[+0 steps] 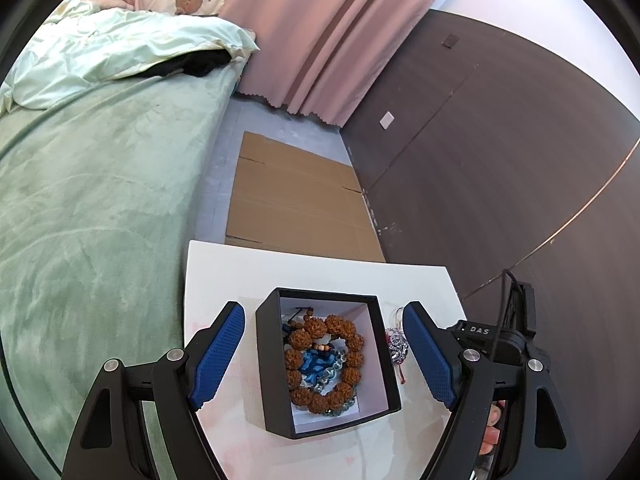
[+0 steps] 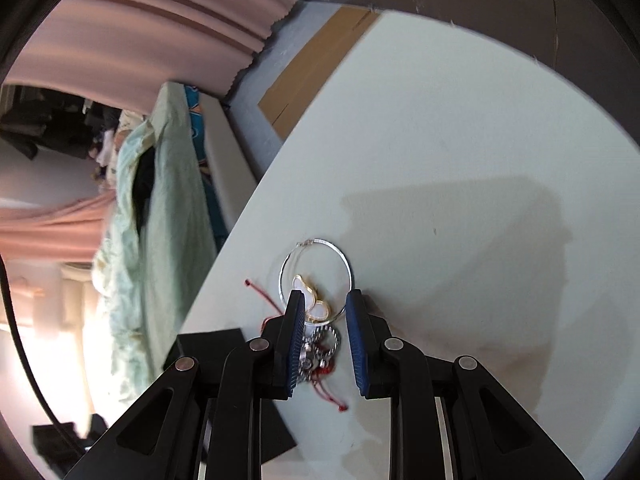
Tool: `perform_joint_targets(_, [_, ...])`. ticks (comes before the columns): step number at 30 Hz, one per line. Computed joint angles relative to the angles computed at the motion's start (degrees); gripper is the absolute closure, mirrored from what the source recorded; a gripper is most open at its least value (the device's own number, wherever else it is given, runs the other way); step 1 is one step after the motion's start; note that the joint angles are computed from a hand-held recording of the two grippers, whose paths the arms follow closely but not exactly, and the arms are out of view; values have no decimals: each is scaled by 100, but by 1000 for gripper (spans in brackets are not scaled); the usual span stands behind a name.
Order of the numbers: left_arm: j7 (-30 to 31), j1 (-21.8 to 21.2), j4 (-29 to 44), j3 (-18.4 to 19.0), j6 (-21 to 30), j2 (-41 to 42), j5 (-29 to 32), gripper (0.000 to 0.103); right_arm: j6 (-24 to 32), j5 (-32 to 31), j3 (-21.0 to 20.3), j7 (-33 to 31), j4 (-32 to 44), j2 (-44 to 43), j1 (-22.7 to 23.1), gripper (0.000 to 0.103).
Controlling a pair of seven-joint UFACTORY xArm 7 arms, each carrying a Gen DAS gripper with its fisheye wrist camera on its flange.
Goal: Organize jewelry
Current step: 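Close the right tool on the large silver hoop earring and lift it, then carry the silver hoop into the black box and open the right tool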
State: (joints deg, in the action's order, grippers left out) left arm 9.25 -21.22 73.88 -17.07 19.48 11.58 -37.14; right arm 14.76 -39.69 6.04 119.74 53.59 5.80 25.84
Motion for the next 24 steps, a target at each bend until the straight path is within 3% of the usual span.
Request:
perform_joint_targets(3, [40, 23, 52, -9, 29, 42, -28, 21, 1301, 664, 220, -1194, 679, 218, 33, 80])
perform_joint_targets(5, [34, 33, 97, -8, 47, 78, -34, 21, 1657, 768, 229, -1687, 1026, 386, 85, 75])
perform_joint_targets(6, [37, 45, 120, -12, 62, 96, -51, 21, 1694, 832, 223, -1896, 1155, 470, 98, 56])
perform_joint_targets(8, [67, 72, 167, -27, 90, 131, -99, 21, 1749, 825, 158, -2047, 1299, 548, 176, 36])
perform_joint_targets(18, [-75, 115, 371, 0, 120, 299, 20, 21, 3382, 1189, 104, -3332, 2424, 1180, 426, 36])
perform_joint_targets(24, [-175, 139, 307, 12, 97, 253, 164, 21, 4255, 1067, -1, -3700, 2965, 1494, 739, 39])
